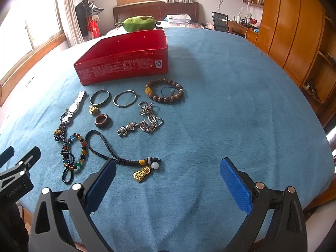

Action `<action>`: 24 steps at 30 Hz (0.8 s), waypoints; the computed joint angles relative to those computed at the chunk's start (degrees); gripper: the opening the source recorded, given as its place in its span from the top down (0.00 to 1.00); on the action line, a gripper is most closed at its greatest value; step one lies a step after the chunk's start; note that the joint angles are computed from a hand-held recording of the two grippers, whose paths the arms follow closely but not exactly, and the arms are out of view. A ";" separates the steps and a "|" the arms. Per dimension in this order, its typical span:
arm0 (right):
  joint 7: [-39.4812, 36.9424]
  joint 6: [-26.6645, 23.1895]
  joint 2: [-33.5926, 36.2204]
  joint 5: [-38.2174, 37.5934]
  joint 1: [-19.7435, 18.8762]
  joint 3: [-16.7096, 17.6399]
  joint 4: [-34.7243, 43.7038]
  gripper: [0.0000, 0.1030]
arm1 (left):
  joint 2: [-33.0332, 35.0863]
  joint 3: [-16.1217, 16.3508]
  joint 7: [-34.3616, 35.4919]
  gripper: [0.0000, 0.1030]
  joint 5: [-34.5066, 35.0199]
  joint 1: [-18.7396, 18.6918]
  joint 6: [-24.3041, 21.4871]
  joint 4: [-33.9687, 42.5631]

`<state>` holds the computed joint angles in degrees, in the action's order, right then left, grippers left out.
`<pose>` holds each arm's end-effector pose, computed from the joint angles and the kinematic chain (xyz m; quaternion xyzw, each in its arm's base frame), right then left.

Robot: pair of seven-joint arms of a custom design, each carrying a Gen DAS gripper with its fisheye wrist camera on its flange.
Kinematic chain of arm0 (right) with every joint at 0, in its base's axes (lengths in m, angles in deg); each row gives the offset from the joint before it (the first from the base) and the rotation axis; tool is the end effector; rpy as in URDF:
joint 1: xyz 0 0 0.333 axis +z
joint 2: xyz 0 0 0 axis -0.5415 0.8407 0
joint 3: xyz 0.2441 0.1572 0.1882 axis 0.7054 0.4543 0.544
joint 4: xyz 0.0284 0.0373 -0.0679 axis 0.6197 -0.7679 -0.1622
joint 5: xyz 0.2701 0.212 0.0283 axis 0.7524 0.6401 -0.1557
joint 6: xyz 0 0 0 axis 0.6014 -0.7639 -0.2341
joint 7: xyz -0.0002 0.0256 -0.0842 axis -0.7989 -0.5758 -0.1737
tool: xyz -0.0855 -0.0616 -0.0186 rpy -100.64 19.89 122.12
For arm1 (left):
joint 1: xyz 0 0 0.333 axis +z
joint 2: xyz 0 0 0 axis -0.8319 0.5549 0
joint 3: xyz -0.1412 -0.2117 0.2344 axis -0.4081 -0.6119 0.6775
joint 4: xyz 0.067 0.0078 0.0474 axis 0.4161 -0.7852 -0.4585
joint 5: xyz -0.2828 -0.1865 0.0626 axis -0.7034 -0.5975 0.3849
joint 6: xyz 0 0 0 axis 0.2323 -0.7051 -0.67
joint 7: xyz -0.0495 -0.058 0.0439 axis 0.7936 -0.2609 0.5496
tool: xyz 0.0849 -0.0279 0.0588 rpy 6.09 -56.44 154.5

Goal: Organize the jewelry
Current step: 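Grasp the silver wristwatch with the left tool while the right tool grasps the wooden bead bracelet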

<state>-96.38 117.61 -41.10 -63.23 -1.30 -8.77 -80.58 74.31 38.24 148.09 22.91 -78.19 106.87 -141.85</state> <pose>0.4557 0.2960 0.3372 -0.4129 0.8511 -0.2850 0.1545 0.5763 -0.2464 0.3551 -0.4738 0.8079 -0.2825 0.2075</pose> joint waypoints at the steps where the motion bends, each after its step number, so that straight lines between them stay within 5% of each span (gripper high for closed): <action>1: 0.19 0.49 0.00 -0.36 -0.09 -0.09 -0.11 0.04 | 0.39 -0.69 0.01 0.03 -0.02 0.40 0.47 -0.33; 5: 1.05 3.08 -0.47 -2.78 -0.92 -0.73 -1.04 0.04 | 1.48 -4.22 1.31 0.03 0.30 3.93 0.59 0.40; 7: 1.51 7.51 -1.06 -5.10 -2.43 -1.35 -2.35 0.04 | 2.53 -10.44 2.98 0.03 0.69 9.61 -0.50 1.51; 10: 2.02 13.53 -1.43 -8.04 -4.84 -2.43 -3.61 0.04 | 5.13 -20.08 7.20 0.03 0.10 18.16 -8.22 5.83; 17: 6.57 25.92 -1.20 -17.48 -10.31 -5.53 -3.75 0.04 | 11.64 -15.68 8.03 0.04 -4.16 13.31 -21.81 21.44; 24: -4.34 30.17 0.64 -9.52 -14.93 -6.88 -2.19 0.14 | 23.71 -13.09 9.09 0.07 -5.92 8.39 -42.64 47.95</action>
<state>-100.72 147.78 -40.46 -72.74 -16.23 -15.65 -82.76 98.02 25.15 157.18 16.99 -69.80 64.23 -93.89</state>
